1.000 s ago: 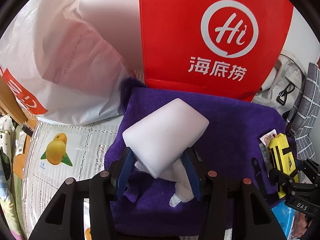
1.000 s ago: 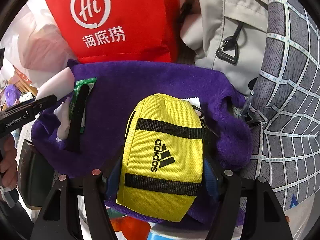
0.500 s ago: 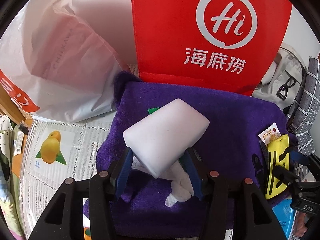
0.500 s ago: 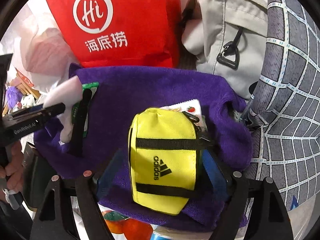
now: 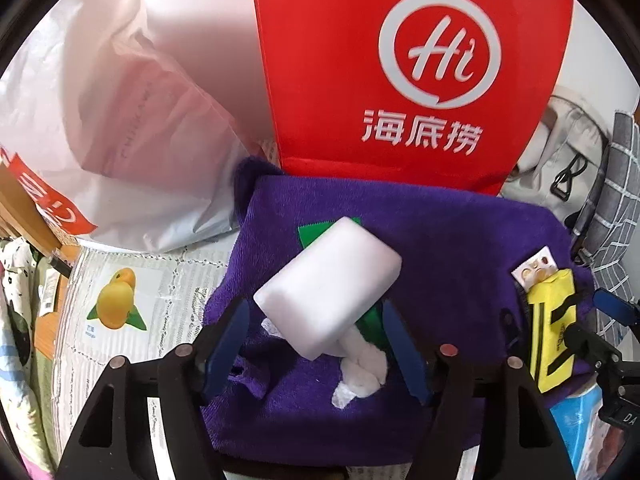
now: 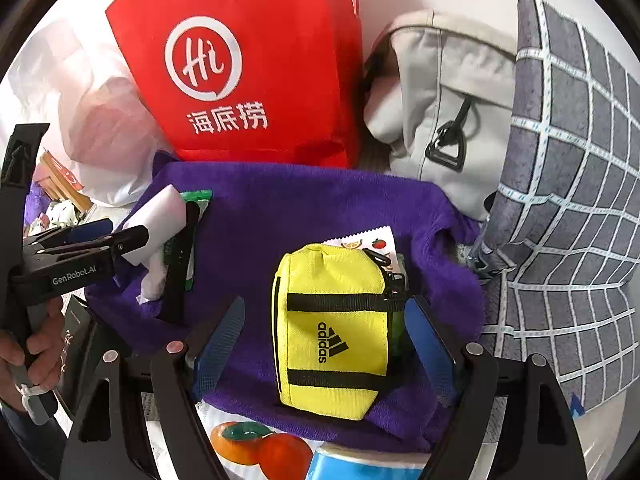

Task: Organize soft objects
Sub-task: 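Lower and open both tools, releasing the sponge and pouch onto the towel, then move both tools back toward the white gloves on the sheet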

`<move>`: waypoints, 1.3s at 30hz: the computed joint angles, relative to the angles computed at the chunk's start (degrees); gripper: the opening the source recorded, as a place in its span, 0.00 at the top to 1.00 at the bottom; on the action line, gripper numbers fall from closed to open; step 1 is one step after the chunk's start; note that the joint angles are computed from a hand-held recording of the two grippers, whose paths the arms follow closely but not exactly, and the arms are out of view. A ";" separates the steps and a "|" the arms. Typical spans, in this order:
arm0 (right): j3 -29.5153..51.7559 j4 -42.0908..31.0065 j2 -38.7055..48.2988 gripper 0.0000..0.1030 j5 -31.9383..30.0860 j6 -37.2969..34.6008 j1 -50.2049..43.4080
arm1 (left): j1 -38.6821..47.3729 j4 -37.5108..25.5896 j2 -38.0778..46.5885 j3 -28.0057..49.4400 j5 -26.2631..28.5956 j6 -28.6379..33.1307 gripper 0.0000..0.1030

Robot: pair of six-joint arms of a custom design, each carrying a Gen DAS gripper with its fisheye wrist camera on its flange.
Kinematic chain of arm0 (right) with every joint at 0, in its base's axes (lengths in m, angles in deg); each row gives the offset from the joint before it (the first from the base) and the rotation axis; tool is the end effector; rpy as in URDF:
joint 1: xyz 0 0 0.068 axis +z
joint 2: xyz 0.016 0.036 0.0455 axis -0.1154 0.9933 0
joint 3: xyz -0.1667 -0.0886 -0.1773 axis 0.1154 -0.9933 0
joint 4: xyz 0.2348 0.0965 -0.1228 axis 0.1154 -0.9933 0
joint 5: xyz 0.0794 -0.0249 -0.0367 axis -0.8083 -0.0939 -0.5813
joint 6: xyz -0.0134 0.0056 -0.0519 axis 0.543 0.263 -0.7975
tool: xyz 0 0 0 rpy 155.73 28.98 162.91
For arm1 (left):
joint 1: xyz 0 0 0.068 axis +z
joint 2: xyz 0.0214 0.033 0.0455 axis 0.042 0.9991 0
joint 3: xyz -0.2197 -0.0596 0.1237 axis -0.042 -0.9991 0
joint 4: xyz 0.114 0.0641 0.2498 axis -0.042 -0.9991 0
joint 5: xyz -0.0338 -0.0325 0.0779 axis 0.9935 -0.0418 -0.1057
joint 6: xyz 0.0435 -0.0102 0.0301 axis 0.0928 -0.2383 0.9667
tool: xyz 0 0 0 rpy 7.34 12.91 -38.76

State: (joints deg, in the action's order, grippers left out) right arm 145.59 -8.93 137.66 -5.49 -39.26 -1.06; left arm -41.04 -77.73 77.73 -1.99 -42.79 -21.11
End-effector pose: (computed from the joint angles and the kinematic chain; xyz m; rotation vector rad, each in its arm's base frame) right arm 0.3482 0.0444 0.1861 -0.6281 2.4205 0.2843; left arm 0.2952 -0.2557 0.1862 -0.4118 2.5349 0.1389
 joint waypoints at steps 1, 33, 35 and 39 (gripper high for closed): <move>-0.47 0.00 -0.81 0.21 0.00 -0.11 -0.06 | -0.28 -0.91 -0.02 0.55 -0.61 -0.04 0.32; -26.50 -26.27 -51.53 0.21 -5.83 -3.12 -5.64 | -33.96 -34.28 -20.60 -4.86 -15.16 -40.63 0.31; -29.10 -30.02 -57.48 0.21 -7.16 -5.21 -7.81 | -37.45 -36.72 -20.68 -5.19 -15.49 -46.24 0.31; -33.39 -36.51 -67.71 0.21 -10.25 -9.17 -11.69 | -43.76 -39.11 -20.17 -6.56 -12.94 -54.74 0.31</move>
